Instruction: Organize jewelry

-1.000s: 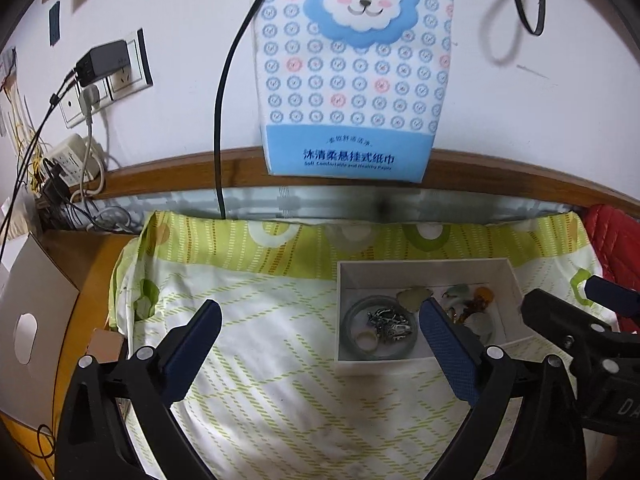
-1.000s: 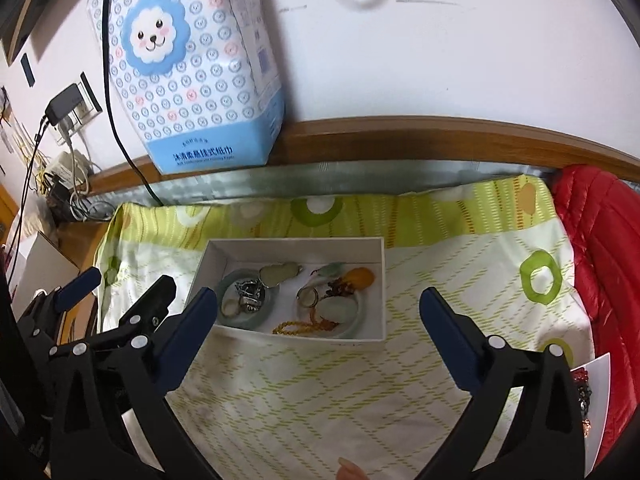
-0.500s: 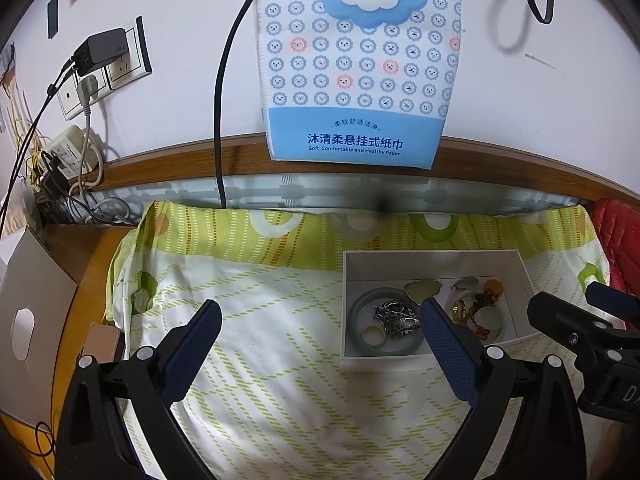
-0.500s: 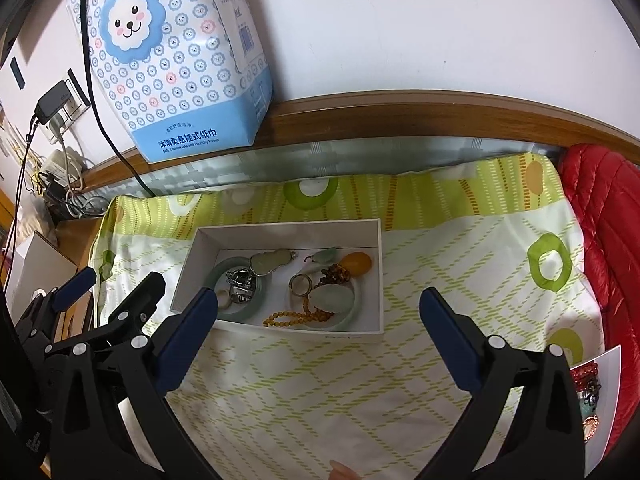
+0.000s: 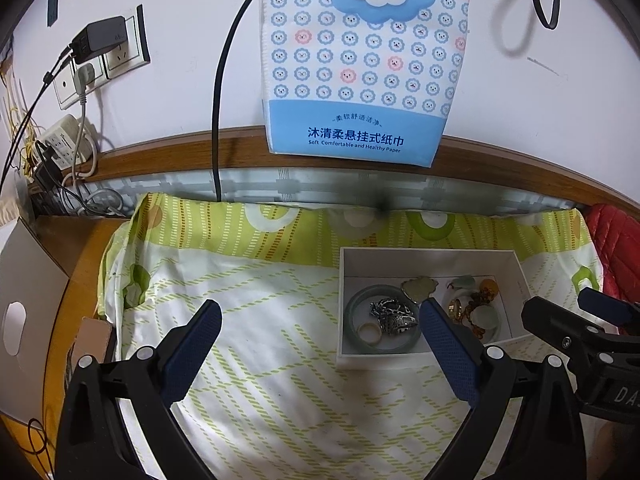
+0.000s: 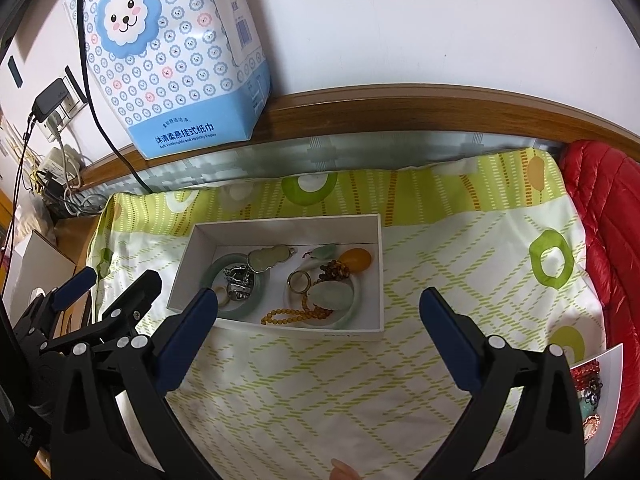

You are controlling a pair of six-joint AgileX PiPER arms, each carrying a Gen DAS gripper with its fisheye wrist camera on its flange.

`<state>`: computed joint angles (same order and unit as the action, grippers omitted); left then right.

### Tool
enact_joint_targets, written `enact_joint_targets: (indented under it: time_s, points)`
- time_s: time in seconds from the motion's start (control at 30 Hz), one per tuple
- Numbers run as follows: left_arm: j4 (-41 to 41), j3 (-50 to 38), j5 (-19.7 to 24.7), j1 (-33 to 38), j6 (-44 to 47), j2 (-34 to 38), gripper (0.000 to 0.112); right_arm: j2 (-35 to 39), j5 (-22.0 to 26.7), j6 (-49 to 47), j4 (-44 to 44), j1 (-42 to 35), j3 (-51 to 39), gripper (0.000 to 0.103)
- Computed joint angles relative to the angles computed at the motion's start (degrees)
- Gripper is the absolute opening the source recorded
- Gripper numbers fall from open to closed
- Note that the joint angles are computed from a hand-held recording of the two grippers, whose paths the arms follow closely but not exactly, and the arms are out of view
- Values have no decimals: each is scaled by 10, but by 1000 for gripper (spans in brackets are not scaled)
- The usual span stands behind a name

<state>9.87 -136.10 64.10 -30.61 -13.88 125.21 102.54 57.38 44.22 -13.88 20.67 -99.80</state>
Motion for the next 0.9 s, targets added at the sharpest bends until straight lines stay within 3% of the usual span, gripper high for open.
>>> enact_joint_targets:
  time_s: [0.9]
  points:
    - [14,30,-20,-3,-7,-16,99,-1,-4,-2,1,-1,4,98]
